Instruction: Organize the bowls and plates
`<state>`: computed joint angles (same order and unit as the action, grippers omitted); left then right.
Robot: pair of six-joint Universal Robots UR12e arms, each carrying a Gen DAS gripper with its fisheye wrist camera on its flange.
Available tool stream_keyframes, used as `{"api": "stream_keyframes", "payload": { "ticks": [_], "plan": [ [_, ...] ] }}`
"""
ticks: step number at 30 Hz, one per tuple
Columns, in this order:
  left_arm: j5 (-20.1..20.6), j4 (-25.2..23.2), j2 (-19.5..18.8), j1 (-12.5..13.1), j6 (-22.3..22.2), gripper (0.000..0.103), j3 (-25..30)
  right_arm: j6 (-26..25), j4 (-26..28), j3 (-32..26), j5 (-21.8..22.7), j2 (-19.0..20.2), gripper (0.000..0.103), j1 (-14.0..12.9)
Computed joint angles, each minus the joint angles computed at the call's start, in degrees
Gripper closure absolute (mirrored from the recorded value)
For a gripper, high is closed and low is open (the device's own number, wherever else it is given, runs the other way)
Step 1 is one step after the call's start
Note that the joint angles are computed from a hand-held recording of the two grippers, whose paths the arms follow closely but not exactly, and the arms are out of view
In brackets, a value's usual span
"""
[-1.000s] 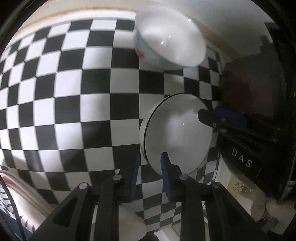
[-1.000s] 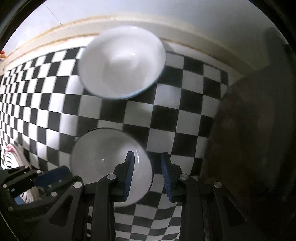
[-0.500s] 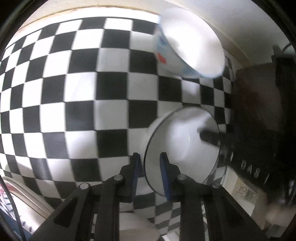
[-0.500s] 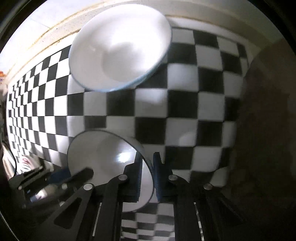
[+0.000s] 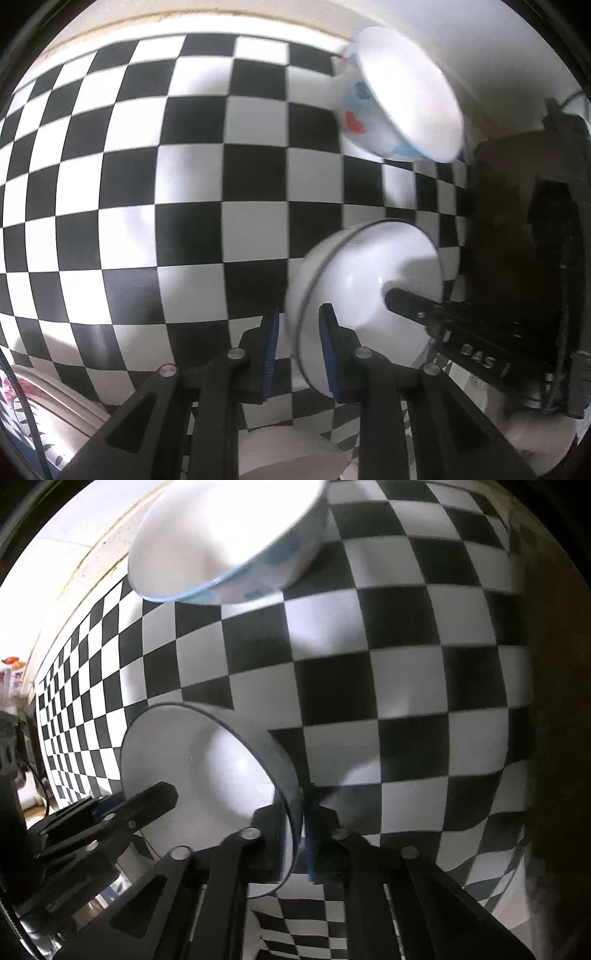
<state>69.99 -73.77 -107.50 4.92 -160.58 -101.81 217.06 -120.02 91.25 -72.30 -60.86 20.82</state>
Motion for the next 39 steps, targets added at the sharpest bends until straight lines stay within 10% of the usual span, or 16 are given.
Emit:
{"api": "stream_keyframes", "payload": {
  "ticks": [22,39],
  "plan": [
    [-2.28,1.89,8.91,1.46,6.04,0.083,-3.68,2.40,-4.82,7.84,-2.18,-10.67,0.097,0.50],
    [0.19,-2.19,17.52,6.85,15.01,0.083,-9.31,8.86,-7.41,8.27,-3.05,-12.86,0.095,9.45]
  ]
}}
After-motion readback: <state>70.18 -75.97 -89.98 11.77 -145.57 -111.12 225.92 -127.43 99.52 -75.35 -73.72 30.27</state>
